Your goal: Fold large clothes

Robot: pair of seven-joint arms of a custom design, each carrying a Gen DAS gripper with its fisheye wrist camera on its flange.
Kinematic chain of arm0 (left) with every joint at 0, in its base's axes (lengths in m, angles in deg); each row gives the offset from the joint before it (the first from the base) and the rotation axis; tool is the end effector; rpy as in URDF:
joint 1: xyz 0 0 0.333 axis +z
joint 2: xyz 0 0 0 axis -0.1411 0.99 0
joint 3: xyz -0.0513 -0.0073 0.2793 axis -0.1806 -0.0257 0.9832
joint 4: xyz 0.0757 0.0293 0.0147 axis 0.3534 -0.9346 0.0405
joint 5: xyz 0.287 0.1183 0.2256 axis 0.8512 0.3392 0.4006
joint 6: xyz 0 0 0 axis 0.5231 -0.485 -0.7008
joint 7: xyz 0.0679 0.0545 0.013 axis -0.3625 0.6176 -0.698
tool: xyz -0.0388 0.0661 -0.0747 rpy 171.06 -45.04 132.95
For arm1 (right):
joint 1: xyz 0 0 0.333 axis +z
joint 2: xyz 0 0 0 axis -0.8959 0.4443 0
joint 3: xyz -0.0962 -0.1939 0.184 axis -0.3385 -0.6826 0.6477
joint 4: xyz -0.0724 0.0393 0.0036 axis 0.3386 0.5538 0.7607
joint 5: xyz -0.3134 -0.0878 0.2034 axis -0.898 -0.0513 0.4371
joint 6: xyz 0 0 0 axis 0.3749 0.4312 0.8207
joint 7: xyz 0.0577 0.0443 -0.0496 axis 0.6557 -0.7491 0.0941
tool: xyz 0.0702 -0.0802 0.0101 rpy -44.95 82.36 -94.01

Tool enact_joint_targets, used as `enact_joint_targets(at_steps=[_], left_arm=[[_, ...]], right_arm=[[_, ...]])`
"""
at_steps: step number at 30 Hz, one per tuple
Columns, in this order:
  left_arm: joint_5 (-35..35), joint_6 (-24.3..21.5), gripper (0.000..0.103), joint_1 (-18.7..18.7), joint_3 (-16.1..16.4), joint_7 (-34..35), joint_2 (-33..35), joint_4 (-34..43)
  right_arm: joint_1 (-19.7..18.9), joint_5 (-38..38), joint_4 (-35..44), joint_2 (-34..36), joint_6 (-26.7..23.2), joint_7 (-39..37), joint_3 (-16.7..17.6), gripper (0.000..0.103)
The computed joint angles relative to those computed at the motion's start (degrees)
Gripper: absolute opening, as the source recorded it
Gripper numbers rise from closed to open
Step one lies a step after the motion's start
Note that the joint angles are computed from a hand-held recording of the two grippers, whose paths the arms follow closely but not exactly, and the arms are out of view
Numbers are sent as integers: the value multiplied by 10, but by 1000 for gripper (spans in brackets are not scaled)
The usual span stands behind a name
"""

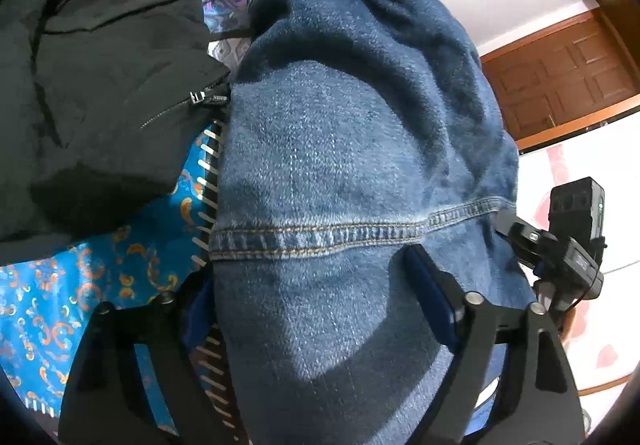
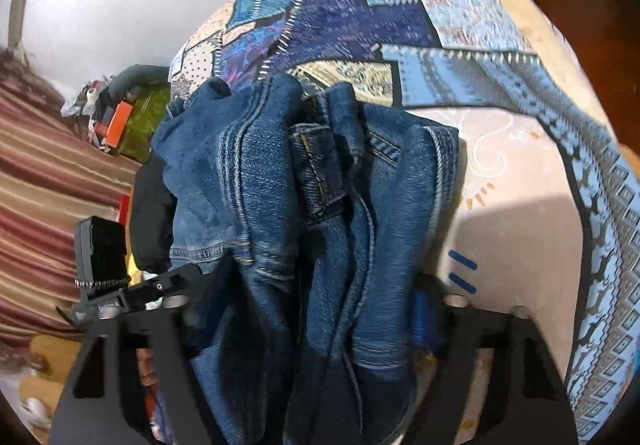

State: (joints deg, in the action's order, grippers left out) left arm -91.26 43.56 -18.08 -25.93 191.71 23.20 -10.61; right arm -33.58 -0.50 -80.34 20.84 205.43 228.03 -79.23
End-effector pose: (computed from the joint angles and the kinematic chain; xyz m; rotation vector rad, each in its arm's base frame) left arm 0.5732 -0.2754 0.5413 1.3788 -2.2219 0.8296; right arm 0.3562 0.2878 0.5965 -1.1194 2.0969 -0.0373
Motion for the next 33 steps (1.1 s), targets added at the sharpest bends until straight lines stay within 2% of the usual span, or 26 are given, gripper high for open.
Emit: enact_joint_targets(at_steps=[1, 3, 4, 6, 9, 17, 21, 24, 27, 33], left_arm=[[-3, 4, 76, 0, 0, -1, -7, -6], [-20, 2, 63, 8, 2, 3, -31, -26], [-27, 1, 60, 9, 3, 4, -37, -30], [-40, 0, 51, 11, 5, 11, -52, -37], [-50, 4, 45, 12, 8, 28, -90, -58], [-72, 20, 42, 13, 36, 67, -193, -101], [-94, 20, 42, 21, 58, 84, -220, -96], [-106, -11, 42, 44, 88, 105, -210, -61], [-109, -12, 42, 65, 98, 114, -202, -39], [-96, 9, 42, 108, 109, 126, -155, 29]], right_arm=[[2, 5, -4, -6, 0, 4, -1, 47], [4, 9, -14, -17, 12, 11, 0, 36], [5, 10, -16, -23, 14, 16, 2, 31], [5, 6, -10, -26, 11, 24, 7, 27], [-1, -16, 11, -22, 3, 38, 23, 24], [-2, -65, 116, 18, -64, 41, 57, 23], [-8, -108, 199, 74, -83, 36, 76, 22], [-9, -133, 265, 130, -78, 21, 80, 22], [-7, -169, 332, 195, -60, 12, 83, 22], [18, -160, 520, 367, -40, -75, 59, 22]])
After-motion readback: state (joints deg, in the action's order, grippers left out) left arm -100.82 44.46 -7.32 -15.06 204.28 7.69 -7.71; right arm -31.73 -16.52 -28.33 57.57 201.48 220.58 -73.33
